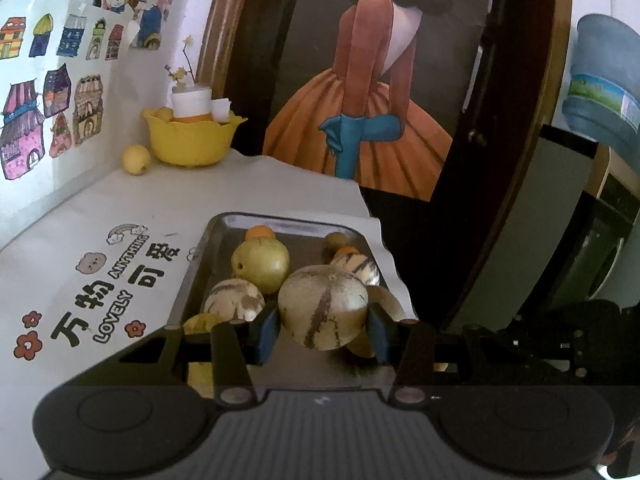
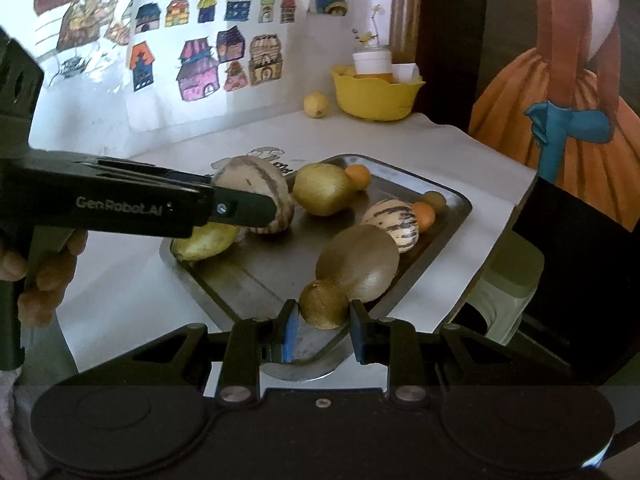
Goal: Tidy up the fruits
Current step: 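Lower the melon and kiwi into the tray and open both tools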
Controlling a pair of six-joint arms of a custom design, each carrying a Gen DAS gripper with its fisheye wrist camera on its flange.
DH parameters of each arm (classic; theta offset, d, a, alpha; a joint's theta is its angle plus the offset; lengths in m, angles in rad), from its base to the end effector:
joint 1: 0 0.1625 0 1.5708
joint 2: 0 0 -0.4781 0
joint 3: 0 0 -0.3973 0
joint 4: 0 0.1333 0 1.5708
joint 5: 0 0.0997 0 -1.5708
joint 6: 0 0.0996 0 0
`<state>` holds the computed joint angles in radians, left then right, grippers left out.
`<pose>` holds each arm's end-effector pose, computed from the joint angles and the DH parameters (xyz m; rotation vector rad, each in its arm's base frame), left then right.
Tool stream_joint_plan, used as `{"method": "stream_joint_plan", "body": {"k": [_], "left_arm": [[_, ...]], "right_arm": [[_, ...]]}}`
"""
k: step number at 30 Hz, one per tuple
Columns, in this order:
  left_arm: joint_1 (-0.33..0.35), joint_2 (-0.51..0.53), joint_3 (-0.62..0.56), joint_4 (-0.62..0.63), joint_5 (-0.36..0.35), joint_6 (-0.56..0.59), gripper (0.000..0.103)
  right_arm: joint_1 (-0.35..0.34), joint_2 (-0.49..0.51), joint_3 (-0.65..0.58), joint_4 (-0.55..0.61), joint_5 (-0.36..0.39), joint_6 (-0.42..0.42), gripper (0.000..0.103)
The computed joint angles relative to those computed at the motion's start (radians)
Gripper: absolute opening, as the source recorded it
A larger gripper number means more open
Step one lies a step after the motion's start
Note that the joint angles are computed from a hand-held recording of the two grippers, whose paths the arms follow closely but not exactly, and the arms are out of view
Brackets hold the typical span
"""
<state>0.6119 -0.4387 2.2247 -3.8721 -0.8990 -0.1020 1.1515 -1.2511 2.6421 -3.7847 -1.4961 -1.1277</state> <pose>-0.2751 -0.4316 -0.0413 0.8686 2.4816 -1.0575 -0.0188 -0.3879 0.2310 0.9009 -2.3191 0.8416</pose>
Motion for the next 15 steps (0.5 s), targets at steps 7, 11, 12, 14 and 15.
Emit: {"method": "stream_joint_plan", "body": {"k": [7, 11, 12, 14, 15], "left_arm": [[0.003, 0.003, -0.006, 0.047, 0.011, -0.008, 0.051], [0.004, 0.008, -0.017, 0.073, 0.024, 0.009, 0.051], [0.004, 0.008, -0.021, 0.086, 0.027, 0.013, 0.051], [0.006, 0.008, -0.029, 0.109, 0.03, 0.02, 0.051], [0.008, 0.006, -0.035, 0.129, 0.03, 0.027, 0.051]], "right_arm": [[0.005, 0.024, -0.001, -0.023, -0.015, -0.081, 0.029], [0.004, 0.02, -0.005, -0.008, -0.025, -0.114, 0.029], [0.006, 0.019, -0.007, -0.002, -0.031, -0.125, 0.029], [0.009, 0.019, -0.012, 0.007, -0.042, -0.148, 0.029], [0.01, 0.02, -0.013, 0.01, -0.046, -0.161, 0.029]]}}
